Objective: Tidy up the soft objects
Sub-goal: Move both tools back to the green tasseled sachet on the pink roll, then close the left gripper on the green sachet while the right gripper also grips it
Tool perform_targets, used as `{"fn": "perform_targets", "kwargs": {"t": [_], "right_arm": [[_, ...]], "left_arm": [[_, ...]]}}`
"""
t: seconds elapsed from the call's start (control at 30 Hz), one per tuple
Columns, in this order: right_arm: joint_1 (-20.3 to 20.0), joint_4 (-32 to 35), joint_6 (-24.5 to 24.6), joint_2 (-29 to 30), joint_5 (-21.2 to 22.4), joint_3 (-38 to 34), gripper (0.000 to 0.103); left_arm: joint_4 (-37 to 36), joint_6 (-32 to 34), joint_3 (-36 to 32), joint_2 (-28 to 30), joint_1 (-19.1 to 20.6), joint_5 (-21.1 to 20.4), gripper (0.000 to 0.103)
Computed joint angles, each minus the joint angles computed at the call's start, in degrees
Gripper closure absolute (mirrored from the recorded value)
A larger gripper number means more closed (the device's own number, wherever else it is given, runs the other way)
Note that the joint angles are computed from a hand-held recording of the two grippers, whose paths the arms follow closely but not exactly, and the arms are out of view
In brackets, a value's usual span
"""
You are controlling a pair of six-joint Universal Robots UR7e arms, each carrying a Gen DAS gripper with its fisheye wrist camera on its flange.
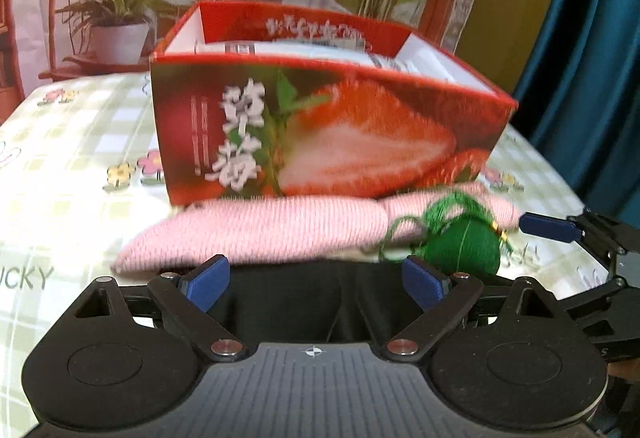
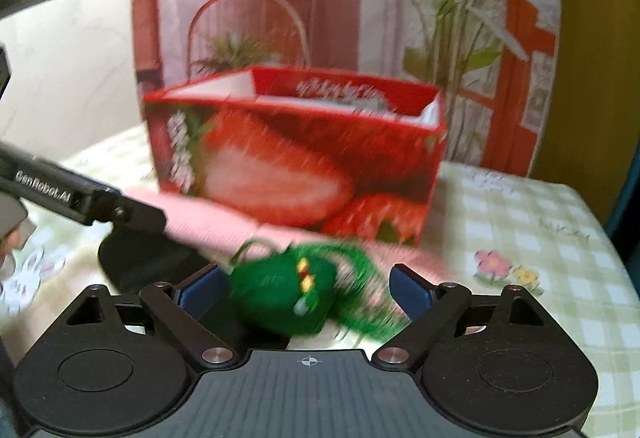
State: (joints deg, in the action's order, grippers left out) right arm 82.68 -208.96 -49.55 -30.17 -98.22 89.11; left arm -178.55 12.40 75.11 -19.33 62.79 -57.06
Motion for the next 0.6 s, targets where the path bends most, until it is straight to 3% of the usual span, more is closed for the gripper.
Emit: {"fn": "perform_targets", "kwargs": {"t": [0.17,0.3,0.43,0.6], "right_arm": [[0.2,3.2,0.2,1.2,-1.4,-2.4,0.020],[0.4,7.0,1.4,1.5,-2.2,-3.9,0.040],[1.0,8.9,0.3,2.1,-2.3,-4.4,0.044],[1.8,8.9,-1.2,3.1,-2.5,-4.8,0.043]], "left_arm": [[1.3,-2.4,-0.2,0.3,0.3,3.0,0.005],[2.6,-5.5,-0.8,0.4,0.9,6.1,0.003],[5.0,-9.1,-0.6,-0.1,2.0,5.5,0.001],[3.0,-6.6,0.1,0.0,2.3,5.4,0.000]]}}
